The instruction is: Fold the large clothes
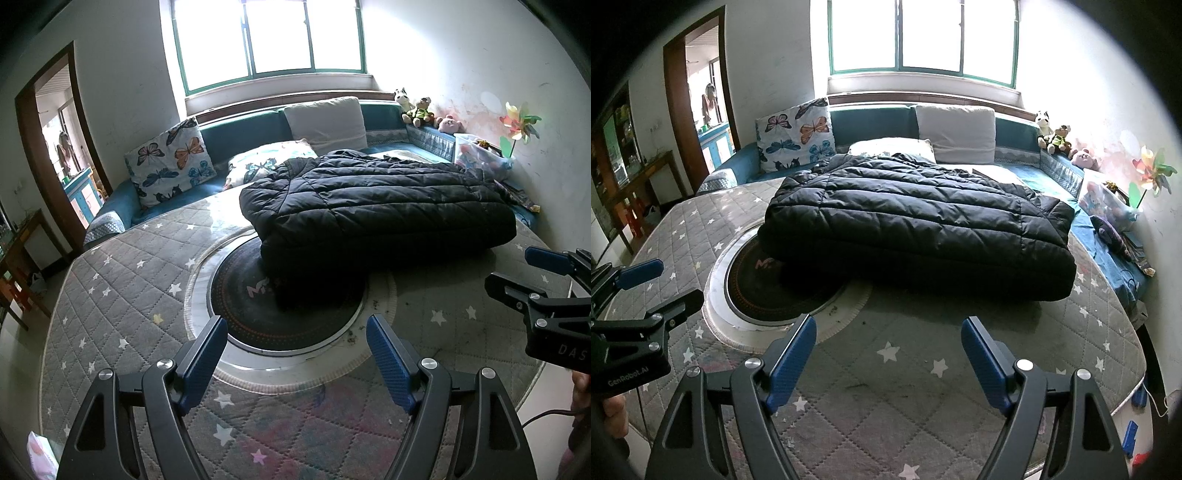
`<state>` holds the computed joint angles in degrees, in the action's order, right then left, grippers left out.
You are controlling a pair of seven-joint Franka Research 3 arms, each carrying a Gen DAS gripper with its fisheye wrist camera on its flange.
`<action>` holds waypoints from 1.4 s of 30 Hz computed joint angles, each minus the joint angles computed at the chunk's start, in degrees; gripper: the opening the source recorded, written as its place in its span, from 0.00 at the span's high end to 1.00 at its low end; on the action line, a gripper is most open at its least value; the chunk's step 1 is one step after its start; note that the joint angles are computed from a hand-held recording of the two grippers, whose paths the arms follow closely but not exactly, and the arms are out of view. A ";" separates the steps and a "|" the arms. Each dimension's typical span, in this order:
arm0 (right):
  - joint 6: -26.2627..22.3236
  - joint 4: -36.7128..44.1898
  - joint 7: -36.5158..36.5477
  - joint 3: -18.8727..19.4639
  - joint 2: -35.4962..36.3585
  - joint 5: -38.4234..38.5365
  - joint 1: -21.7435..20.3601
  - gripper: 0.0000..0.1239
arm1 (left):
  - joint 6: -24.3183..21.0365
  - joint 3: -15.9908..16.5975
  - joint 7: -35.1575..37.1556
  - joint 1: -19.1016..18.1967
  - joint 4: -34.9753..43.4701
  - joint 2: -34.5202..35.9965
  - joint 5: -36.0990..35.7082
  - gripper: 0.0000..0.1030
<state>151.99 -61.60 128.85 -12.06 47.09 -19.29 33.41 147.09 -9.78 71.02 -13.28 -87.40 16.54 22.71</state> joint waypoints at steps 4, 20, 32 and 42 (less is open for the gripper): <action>0.00 0.01 -0.04 0.02 0.00 0.03 0.02 0.29 | 0.18 0.01 -0.04 0.00 -0.30 -0.13 0.00 0.20; -0.17 0.28 -0.25 0.17 0.13 0.16 -0.04 0.29 | 0.41 -0.03 -0.09 0.03 -0.65 -0.30 0.01 0.20; -0.27 0.40 -0.06 0.13 0.19 0.14 0.02 0.29 | 0.87 -0.28 0.17 0.18 -1.39 -0.62 -0.60 0.20; -0.33 0.26 0.15 0.03 0.05 0.03 0.15 0.29 | 1.52 -0.38 1.01 0.51 -2.30 -1.12 -1.12 0.20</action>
